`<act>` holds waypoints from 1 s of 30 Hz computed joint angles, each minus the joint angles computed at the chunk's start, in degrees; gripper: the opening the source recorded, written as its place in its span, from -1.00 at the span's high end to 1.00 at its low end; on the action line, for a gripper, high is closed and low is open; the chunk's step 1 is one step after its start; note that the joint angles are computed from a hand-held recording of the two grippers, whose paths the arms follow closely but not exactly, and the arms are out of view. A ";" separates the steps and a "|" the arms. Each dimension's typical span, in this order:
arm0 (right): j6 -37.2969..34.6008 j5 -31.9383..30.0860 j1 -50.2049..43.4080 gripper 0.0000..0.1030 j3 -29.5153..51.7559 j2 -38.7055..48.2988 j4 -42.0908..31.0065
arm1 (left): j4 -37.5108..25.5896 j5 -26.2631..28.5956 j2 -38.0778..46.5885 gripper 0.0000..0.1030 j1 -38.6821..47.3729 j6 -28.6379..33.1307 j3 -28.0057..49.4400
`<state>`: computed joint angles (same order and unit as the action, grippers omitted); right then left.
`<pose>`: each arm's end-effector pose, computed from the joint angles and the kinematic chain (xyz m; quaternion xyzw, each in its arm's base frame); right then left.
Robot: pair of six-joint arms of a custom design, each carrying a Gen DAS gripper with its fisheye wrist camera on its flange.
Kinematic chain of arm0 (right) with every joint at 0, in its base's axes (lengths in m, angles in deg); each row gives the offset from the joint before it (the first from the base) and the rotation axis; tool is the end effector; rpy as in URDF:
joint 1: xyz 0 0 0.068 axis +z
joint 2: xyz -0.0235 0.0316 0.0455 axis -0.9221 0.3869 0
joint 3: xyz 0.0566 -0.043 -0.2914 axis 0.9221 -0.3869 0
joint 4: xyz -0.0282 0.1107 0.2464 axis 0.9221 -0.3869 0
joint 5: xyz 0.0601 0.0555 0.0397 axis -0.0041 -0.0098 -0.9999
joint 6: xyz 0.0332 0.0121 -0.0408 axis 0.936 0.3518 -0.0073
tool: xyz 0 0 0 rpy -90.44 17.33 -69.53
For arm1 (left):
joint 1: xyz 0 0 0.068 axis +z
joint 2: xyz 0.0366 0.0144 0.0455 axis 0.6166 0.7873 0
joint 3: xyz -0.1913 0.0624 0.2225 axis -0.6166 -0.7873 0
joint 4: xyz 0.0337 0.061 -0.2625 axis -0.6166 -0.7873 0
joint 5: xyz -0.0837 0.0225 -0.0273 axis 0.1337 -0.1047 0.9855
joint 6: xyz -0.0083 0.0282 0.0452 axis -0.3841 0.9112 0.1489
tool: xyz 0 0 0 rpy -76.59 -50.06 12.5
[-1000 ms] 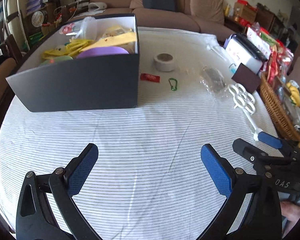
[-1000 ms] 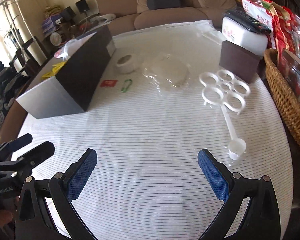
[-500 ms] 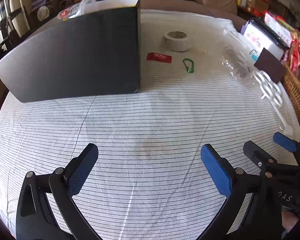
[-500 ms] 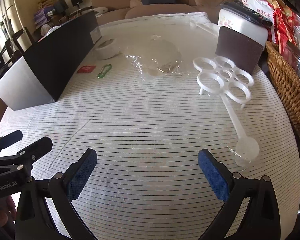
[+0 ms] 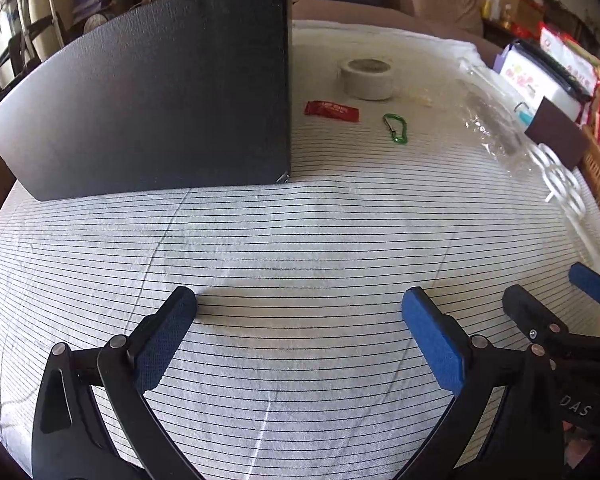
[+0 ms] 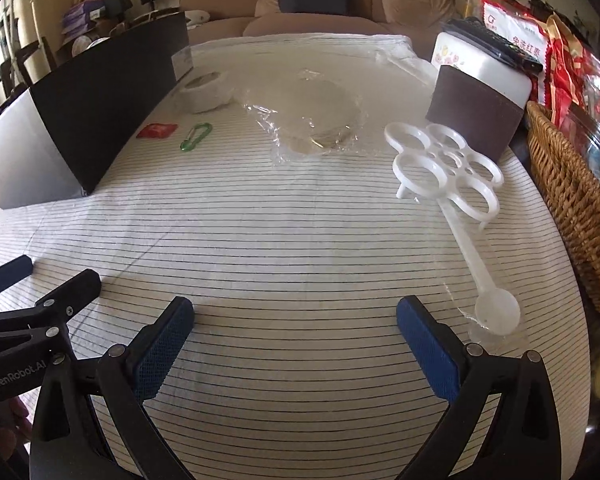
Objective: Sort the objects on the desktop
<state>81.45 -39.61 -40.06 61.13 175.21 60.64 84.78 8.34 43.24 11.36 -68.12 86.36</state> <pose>0.2381 0.1172 0.1330 -0.1295 0.9407 0.0409 0.3108 0.2347 -0.1043 0.1112 -0.1010 0.9503 0.0280 0.2930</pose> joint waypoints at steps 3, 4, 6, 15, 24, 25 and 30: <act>0.20 0.06 0.04 -1.00 0.11 0.14 -0.02 | 0.37 -0.04 0.02 -1.00 0.02 0.04 -0.19; 0.22 0.06 0.04 -1.00 0.14 0.19 -0.01 | 0.53 0.01 0.07 -1.00 0.05 0.04 -0.26; 0.23 0.07 0.06 -1.00 0.16 0.21 -0.01 | 0.62 0.10 0.16 -1.00 0.14 0.09 -0.22; 0.89 0.20 0.09 -1.00 0.57 0.69 0.02 | 0.65 0.12 0.22 -1.00 0.29 0.05 -0.19; 1.36 0.62 -0.48 -1.00 1.48 1.25 -0.45 | 0.68 0.26 0.07 -1.00 0.35 -0.07 -0.25; 1.38 0.77 -0.42 -1.00 1.59 1.29 -0.56 | 0.68 0.26 0.03 -1.00 0.31 -0.07 -0.30; 1.50 0.92 -0.25 -1.00 1.55 1.37 -0.48 | 0.62 0.23 0.00 -1.00 0.30 -0.08 -0.27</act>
<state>82.94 -38.68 -40.31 62.67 176.57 60.16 85.40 8.57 43.24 11.66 -68.20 86.10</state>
